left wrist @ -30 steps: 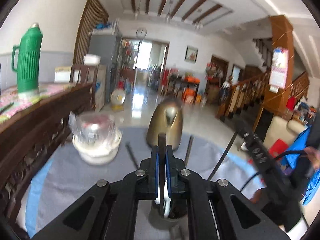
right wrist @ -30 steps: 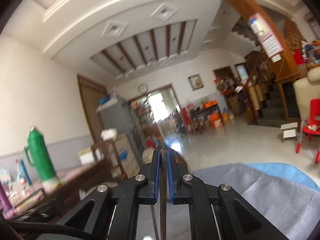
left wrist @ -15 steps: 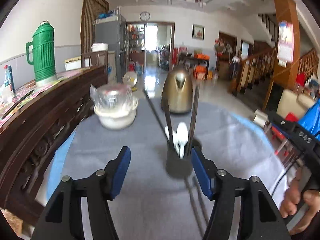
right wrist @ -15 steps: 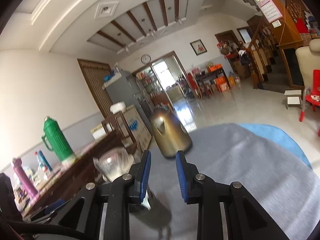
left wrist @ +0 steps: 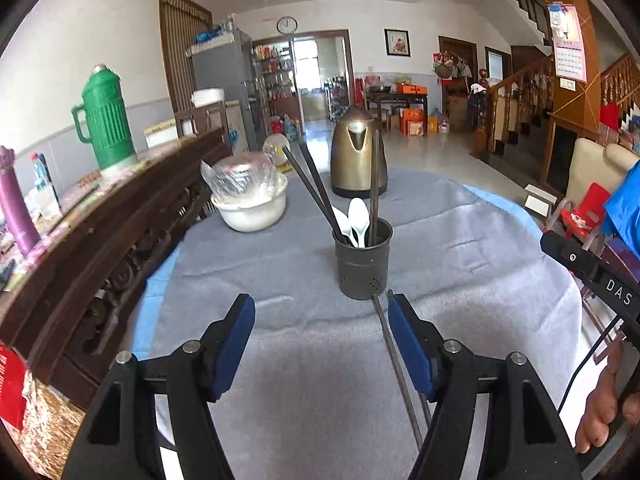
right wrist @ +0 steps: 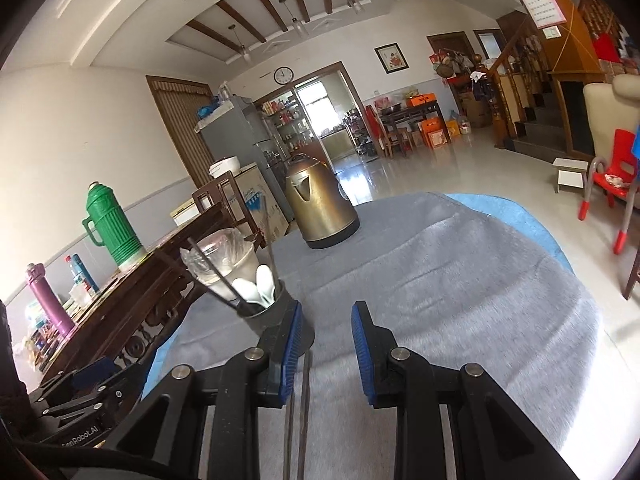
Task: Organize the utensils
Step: 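Open both tools and withdraw them from the holder, then move both tools back toward the last two chopsticks on the cloth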
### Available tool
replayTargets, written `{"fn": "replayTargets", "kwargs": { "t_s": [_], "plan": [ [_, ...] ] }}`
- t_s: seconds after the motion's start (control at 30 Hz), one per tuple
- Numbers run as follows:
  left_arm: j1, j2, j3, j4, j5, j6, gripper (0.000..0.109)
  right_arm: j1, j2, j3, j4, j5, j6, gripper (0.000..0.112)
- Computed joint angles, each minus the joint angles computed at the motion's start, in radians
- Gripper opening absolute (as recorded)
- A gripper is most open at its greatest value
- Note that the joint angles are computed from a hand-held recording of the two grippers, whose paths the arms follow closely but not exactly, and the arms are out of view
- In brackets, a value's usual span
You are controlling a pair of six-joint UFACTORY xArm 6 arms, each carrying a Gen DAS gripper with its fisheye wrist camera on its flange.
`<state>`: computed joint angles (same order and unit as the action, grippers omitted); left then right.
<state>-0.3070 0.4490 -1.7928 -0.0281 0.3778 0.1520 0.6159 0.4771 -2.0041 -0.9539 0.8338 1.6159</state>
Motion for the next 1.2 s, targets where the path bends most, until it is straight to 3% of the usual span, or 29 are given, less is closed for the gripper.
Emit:
{"fn": "replayTargets", "kwargs": {
  "t_s": [0.33, 0.43, 0.63, 0.93, 1.2],
  "plan": [
    [0.009, -0.209, 0.258, 0.16, -0.174, -0.099, 0.081, 0.08, 0.034, -0.113, 0.017, 0.091, -0.076, 0.028],
    [0.017, -0.248, 0.296, 0.25, -0.203, -0.161, 0.085, 0.101, 0.014, -0.099, 0.006, 0.107, -0.069, 0.028],
    [0.034, -0.311, 0.364, 0.297, -0.248, -0.193, 0.092, 0.146, 0.0, -0.115, -0.008, 0.168, -0.092, 0.028],
    [0.071, -0.33, 0.388, 0.439, -0.258, -0.329, 0.093, 0.174, -0.003, -0.124, 0.013, 0.221, -0.115, 0.028],
    [0.082, -0.334, 0.396, 0.467, -0.227, -0.356, 0.093, 0.165, 0.038, -0.16, 0.072, 0.195, -0.125, 0.028]
  ]
}}
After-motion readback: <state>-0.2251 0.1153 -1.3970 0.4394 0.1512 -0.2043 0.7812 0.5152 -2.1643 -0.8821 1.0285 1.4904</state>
